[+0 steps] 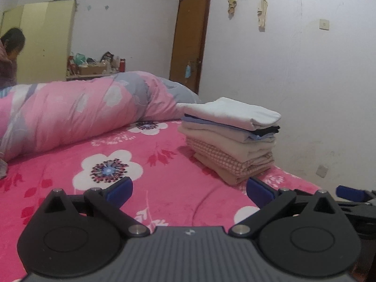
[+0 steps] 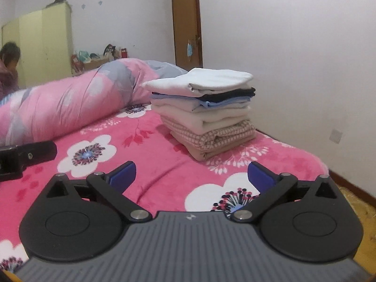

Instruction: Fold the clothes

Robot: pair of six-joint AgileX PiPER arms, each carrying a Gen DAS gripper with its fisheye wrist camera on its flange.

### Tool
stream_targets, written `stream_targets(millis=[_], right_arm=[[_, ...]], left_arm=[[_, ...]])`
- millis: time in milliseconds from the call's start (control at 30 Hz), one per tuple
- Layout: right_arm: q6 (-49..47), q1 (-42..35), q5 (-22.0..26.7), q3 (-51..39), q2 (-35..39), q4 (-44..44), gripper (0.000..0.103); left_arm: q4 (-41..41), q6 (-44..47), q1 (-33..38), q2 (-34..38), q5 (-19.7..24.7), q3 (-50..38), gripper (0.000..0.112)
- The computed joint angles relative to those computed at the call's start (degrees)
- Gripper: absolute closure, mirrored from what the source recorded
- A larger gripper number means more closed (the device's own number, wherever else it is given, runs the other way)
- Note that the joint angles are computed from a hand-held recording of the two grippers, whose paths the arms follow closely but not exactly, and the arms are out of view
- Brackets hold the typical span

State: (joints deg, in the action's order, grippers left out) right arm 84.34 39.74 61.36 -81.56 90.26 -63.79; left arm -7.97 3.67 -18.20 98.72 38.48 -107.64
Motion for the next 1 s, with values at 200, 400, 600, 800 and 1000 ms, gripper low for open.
stream_targets(millis=[200, 400, 600, 800, 1000], right_arm=[[-7.5, -1.4, 0.9, -4.2, 0.7, 5.9, 0.002], [-10.2, -0.3, 4.6, -7.6, 3.3, 4.3, 0.002], [-9.8, 0.1, 5.8, -8.2, 3.9, 4.5, 0.002], [-9.2, -0.2, 6.2, -8.6, 3.9, 4.8, 0.002], [-9.7, 0.2, 7.6, -9.1, 4.5, 4.8, 0.002]], left_arm=[[3.6, -2.3, -0.6, -1.6, -3.6, 2.5, 0.009], [-0.2, -3.6, 0.9, -0.8, -2.5, 1.9, 0.009], [6.0, -8.0, -0.7, 1.1, 0.7, -1.1, 0.009], [7.9, -7.1, -2.1, 1.7, 2.1, -1.6, 0.009], [13.4, -11.9, -4.1, 1.4, 1.3, -0.8, 0.009]])
